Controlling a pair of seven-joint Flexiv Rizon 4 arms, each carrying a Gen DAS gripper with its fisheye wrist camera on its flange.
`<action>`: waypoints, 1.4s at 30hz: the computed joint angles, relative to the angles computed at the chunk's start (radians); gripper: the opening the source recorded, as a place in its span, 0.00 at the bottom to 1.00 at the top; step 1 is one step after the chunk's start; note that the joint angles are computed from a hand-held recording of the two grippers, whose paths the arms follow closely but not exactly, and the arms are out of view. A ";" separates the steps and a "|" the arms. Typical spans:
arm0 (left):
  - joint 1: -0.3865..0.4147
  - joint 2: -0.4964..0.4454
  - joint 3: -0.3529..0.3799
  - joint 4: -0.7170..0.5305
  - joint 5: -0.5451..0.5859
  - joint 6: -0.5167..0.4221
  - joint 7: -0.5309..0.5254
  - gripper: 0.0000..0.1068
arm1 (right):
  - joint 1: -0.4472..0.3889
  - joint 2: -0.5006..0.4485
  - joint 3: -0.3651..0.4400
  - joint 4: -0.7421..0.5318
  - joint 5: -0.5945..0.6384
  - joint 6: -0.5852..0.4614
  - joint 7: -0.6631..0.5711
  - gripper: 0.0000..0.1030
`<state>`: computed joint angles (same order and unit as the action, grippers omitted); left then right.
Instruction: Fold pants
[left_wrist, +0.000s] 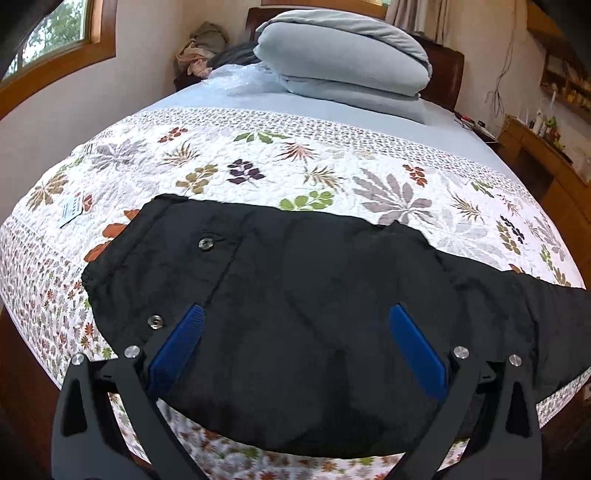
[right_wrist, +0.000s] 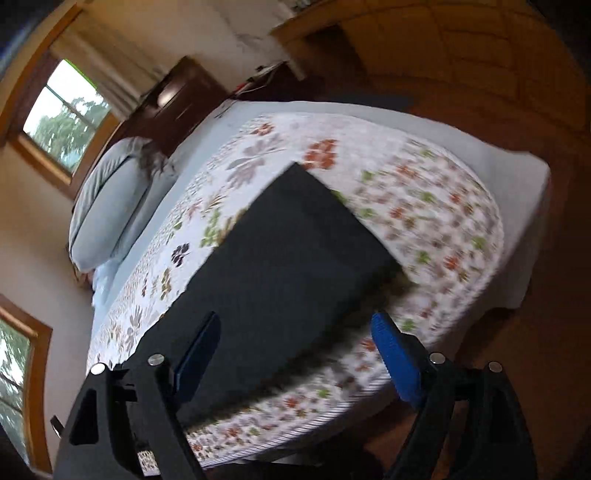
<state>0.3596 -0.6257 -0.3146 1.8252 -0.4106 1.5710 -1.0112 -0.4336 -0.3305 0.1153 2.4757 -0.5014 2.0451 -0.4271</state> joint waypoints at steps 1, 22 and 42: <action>-0.004 0.005 -0.001 0.006 0.001 0.007 -0.003 0.94 | -0.017 -0.023 0.008 0.003 -0.007 0.032 0.008 0.83; -0.182 -0.026 0.226 -0.058 0.059 -0.122 -0.088 0.94 | -0.077 -0.368 -0.065 -0.090 -0.146 0.473 0.183 0.86; -0.192 -0.034 0.287 -0.081 0.119 -0.209 -0.085 0.94 | -0.052 -0.373 -0.086 -0.187 -0.238 0.508 0.183 0.55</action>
